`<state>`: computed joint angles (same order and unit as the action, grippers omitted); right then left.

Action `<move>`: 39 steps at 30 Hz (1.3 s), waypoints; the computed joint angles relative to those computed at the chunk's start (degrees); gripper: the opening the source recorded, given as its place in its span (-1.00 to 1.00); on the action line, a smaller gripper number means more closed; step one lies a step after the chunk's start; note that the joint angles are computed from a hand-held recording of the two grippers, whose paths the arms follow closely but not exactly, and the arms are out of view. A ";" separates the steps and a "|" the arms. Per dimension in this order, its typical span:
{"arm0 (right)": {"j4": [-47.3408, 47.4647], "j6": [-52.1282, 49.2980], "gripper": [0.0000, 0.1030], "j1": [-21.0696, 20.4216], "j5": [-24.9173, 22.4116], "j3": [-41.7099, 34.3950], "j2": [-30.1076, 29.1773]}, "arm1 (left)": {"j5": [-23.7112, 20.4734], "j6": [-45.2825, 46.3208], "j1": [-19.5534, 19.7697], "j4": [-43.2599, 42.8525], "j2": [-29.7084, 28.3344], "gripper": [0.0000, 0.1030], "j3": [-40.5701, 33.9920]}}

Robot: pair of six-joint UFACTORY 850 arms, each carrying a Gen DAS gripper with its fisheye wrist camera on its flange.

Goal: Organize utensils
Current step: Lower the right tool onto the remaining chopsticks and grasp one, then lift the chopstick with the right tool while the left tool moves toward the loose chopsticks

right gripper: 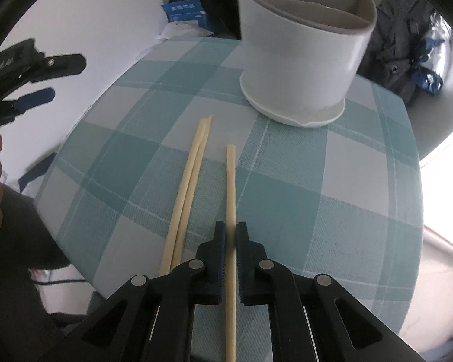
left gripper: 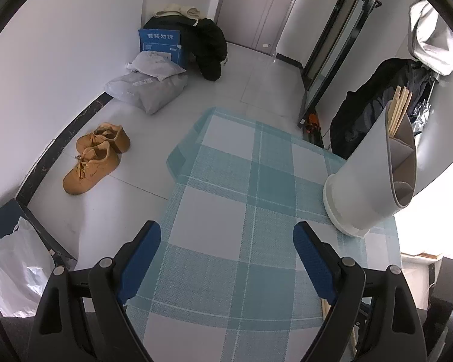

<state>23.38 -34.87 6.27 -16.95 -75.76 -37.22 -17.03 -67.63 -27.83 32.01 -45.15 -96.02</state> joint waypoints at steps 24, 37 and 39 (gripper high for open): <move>27.39 -23.77 -0.88 -2.65 -0.15 -6.36 -3.46 | -4.30 17.49 -0.51 -15.30 -3.72 0.67 -3.96; 68.81 -51.30 -0.88 -11.99 -9.80 -0.76 1.05 | -12.94 38.35 -4.22 -30.80 -11.64 0.67 -17.04; 70.23 -51.06 -0.88 -12.23 -10.39 -1.32 0.97 | -15.02 36.50 -4.65 -28.24 -12.85 0.67 -19.02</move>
